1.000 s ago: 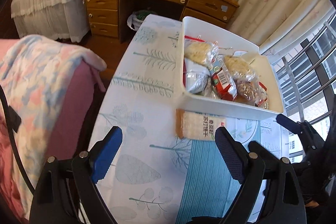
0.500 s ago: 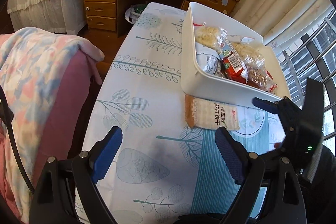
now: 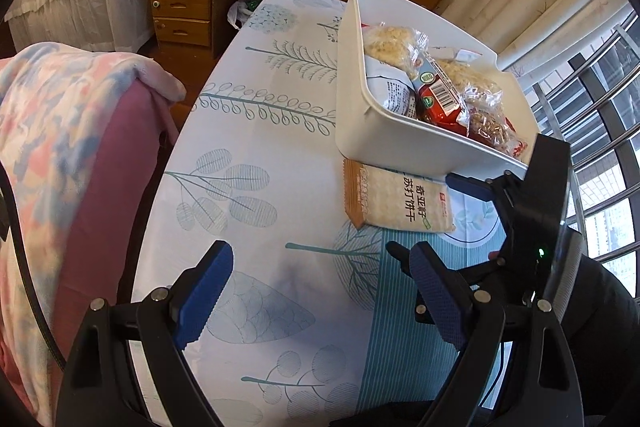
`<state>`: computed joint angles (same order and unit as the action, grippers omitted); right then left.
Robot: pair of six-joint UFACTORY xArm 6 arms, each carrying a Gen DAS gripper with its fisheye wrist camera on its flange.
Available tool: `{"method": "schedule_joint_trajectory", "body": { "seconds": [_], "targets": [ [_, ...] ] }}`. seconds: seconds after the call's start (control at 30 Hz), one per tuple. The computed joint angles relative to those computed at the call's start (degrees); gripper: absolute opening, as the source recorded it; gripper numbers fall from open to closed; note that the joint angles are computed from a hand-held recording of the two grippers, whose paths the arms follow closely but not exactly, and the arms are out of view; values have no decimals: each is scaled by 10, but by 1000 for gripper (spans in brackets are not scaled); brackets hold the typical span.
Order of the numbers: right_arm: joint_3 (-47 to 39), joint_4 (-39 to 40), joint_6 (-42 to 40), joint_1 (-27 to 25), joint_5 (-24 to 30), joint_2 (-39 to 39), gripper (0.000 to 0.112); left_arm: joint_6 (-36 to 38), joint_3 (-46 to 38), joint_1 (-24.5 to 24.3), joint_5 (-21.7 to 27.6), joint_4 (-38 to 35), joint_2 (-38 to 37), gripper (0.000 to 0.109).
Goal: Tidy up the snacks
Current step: 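Move the right gripper down toward the beige soda-cracker packet beside the tray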
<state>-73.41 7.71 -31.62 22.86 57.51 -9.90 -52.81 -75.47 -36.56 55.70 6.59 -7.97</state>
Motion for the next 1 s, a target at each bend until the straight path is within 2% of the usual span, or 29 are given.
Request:
{"method": "schedule_joint_trajectory", "body": {
  "seconds": [0.2, 0.33, 0.53, 0.7, 0.83, 1.0],
  "targets": [
    [-15, 25, -10, -6, 22, 13, 101, 2, 1, 0, 1, -2, -1, 89],
    [-52, 41, 2, -12, 62, 37, 103, -2, -5, -1, 8, 8, -3, 89],
    [-85, 31, 33, -9, 97, 58, 102, -8, -17, 0, 11, 27, -5, 89],
    [-106, 25, 44, -11, 119, 69, 94, -17, -17, -6, 15, 34, -13, 89],
    [-117, 30, 39, -21, 132, 73, 81, -24, -21, -11, 26, 38, -18, 89],
    [-130, 22, 41, -20, 145, 81, 79, -36, -32, -18, 50, 46, -27, 89]
  ]
}}
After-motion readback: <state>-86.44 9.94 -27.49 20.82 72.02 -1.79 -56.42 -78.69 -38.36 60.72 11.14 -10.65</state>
